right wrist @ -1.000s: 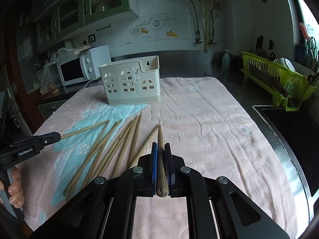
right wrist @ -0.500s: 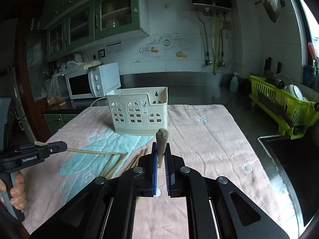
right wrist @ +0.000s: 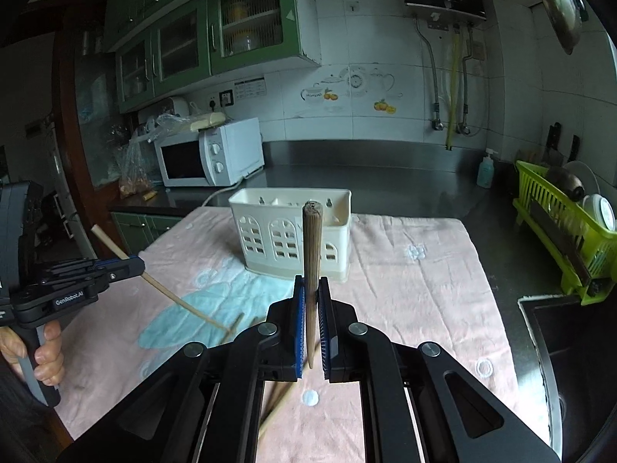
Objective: Organize utensils
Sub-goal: 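Lift the held chopsticks upright and carry both over the white holder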
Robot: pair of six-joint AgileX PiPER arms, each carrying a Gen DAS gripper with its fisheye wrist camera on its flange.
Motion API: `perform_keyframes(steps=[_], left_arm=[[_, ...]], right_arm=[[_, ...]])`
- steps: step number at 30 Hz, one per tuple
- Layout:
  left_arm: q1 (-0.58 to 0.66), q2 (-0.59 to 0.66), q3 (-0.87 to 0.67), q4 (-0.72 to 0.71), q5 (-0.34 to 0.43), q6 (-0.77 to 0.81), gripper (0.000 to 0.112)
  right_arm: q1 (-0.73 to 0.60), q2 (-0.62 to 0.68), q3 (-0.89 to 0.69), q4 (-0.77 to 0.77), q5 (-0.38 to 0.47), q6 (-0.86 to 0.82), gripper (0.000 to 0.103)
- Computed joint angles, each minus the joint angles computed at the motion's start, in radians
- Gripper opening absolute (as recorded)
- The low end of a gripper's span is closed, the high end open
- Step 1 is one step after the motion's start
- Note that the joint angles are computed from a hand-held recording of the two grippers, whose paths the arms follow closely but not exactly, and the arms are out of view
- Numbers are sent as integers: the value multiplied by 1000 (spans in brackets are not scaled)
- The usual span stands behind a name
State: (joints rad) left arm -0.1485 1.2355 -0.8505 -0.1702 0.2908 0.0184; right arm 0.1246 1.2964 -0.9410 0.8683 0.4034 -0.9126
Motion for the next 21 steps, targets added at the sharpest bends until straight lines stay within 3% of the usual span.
perform_keyframes(steps=[11, 21], left_arm=[[-3, 81, -314, 187, 113, -131, 6], [-26, 307, -731, 423, 191, -293, 6]], right_arm=[[-6, 143, -355, -129, 116, 126, 7], [57, 398, -765, -381, 151, 364, 7]])
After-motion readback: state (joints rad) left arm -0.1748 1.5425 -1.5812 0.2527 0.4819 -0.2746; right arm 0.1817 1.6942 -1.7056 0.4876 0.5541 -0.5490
